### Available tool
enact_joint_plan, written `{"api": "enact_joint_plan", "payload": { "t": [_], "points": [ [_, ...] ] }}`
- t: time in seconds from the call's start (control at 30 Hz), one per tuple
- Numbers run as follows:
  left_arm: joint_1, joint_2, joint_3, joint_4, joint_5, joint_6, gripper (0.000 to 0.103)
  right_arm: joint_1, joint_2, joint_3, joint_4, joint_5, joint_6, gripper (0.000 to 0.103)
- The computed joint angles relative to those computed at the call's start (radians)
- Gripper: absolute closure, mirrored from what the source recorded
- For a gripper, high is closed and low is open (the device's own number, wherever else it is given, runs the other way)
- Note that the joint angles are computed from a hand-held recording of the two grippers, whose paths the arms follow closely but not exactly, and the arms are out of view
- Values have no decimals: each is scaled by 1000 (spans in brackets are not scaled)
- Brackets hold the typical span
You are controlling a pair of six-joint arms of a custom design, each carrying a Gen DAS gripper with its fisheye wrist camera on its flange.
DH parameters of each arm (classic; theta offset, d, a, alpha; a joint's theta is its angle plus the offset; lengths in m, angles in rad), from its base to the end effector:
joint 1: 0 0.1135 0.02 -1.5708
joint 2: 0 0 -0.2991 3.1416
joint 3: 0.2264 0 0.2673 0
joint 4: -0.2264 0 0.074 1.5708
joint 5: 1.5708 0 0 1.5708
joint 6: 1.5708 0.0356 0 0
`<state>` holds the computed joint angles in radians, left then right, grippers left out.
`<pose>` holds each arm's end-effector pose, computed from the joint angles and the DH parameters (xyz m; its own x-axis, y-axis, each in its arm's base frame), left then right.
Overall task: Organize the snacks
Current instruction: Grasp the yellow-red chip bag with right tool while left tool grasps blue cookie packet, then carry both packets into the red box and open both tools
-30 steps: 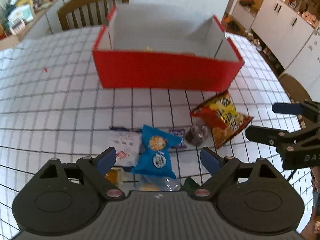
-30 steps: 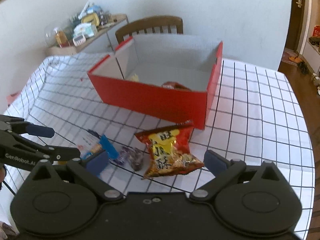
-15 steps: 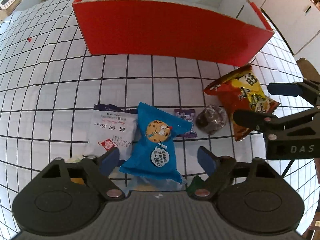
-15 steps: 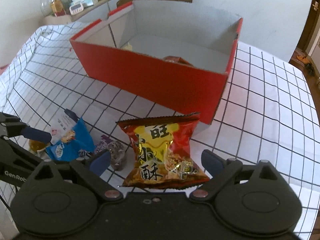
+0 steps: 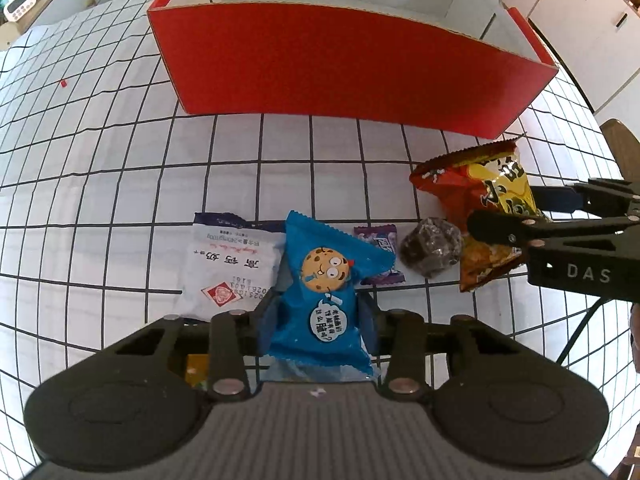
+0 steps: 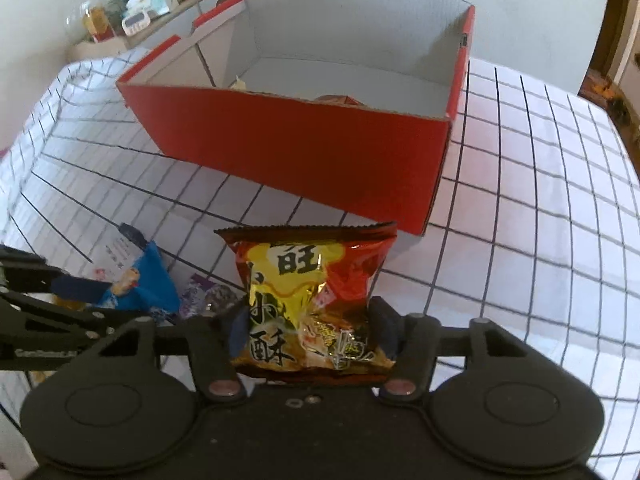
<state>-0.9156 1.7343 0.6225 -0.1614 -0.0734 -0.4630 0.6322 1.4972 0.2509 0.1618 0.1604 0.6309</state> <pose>0.1666 -0.2125 0.0970 -0.8685 0.3992 -0.2937 0.4356 0.8975 -0.0682 0.1558 0.1071 0.0875 -0.8845 0.0739 -0.4607 -0.0017 0.9868 0.1617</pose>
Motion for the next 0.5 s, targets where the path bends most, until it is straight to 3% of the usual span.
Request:
{"api": "enact_joint_plan", "payload": {
  "t": [0.2, 0.5],
  "points": [
    [0, -51, -25, -4, 10, -29, 66, 59, -80, -22, -48, 50, 71, 46],
    [-17, -257, -15, -151, 12, -87, 66, 161, -404, 15, -371, 114, 182, 47]
  ]
}}
